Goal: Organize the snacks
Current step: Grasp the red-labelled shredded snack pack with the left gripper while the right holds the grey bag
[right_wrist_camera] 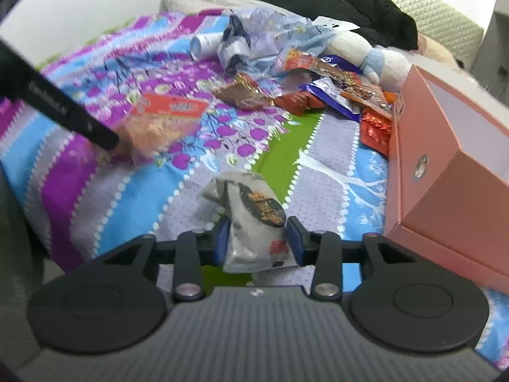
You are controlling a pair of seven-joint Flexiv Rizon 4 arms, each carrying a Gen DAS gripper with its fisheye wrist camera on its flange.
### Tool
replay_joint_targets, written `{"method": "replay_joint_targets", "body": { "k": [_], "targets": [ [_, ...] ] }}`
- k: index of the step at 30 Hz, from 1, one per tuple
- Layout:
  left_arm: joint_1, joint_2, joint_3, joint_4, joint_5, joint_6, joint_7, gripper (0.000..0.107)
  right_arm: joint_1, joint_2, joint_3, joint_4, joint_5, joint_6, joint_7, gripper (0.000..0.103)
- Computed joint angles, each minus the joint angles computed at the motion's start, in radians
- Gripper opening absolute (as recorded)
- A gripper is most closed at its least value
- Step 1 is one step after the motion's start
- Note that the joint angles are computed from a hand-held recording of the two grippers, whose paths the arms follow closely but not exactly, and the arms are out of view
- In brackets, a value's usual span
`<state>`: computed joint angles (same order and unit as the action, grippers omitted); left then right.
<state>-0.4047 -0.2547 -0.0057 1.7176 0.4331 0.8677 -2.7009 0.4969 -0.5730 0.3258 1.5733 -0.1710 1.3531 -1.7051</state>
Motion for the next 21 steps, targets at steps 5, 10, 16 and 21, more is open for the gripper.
{"method": "replay_joint_targets", "body": {
  "k": [5, 10, 16, 21],
  "targets": [
    [-0.002, 0.011, 0.009, 0.014, 0.028, 0.054, -0.058, 0.091, -0.044, -0.022, 0.057, -0.021, 0.045, 0.015, -0.083, 0.079],
    [0.015, -0.003, 0.016, 0.03, -0.006, 0.101, -0.102, 0.098, -0.095, -0.061, 0.142, -0.081, 0.122, -0.047, -0.193, 0.079],
    [0.049, -0.044, 0.013, 0.056, -0.142, 0.169, -0.103, 0.103, -0.043, -0.067, 0.082, -0.109, 0.143, -0.117, -0.188, 0.078],
    [0.043, -0.09, 0.017, 0.018, -0.198, 0.119, -0.067, 0.103, -0.026, -0.055, 0.052, -0.096, 0.154, -0.105, -0.14, 0.061]
  ]
}}
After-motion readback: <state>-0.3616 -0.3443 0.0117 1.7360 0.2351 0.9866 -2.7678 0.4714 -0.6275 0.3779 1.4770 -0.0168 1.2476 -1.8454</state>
